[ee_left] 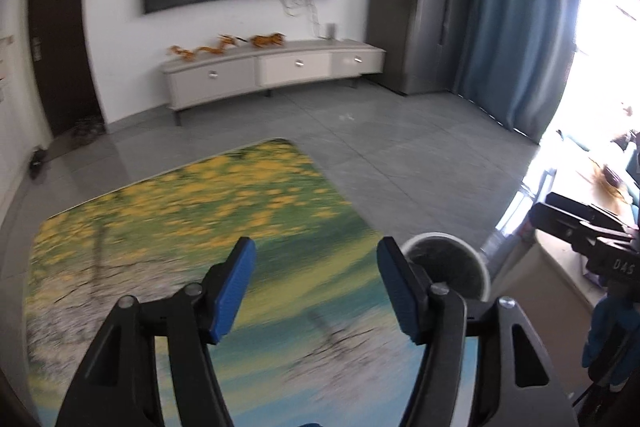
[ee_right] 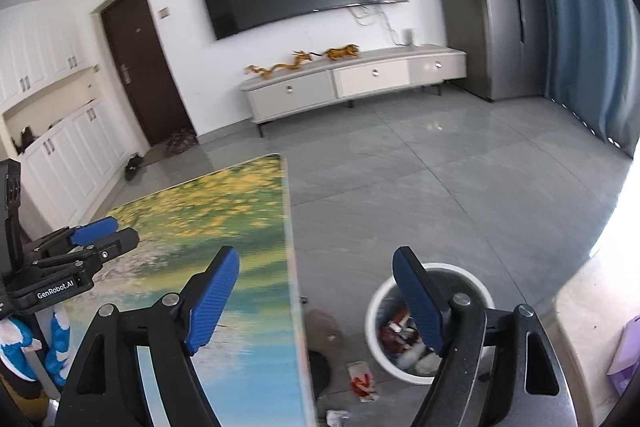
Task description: Collect trash
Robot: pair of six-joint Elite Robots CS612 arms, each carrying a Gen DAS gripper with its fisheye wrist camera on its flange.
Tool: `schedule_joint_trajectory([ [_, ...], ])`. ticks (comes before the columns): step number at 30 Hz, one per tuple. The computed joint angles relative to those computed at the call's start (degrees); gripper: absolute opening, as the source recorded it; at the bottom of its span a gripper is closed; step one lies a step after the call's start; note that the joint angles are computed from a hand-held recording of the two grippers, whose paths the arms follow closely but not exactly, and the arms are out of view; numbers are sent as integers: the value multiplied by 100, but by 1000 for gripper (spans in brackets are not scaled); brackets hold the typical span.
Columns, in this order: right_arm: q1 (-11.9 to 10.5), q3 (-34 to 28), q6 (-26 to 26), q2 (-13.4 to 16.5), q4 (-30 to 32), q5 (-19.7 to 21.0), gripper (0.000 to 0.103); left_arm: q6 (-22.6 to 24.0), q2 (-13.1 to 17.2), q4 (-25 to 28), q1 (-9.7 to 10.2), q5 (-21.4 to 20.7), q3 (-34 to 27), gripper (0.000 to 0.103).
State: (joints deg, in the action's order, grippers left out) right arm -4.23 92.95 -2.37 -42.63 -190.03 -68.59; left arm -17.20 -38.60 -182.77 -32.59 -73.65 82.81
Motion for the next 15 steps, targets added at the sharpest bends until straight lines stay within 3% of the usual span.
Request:
schedule_joint_trajectory([
  [8,436,15,-262,-12,-122,-85,90,-409,-493,-637,93,932,1060,62],
  [15,684,-59,-503,57,-84,-146,97,-729,-650,-785,139,1432,1499,62],
])
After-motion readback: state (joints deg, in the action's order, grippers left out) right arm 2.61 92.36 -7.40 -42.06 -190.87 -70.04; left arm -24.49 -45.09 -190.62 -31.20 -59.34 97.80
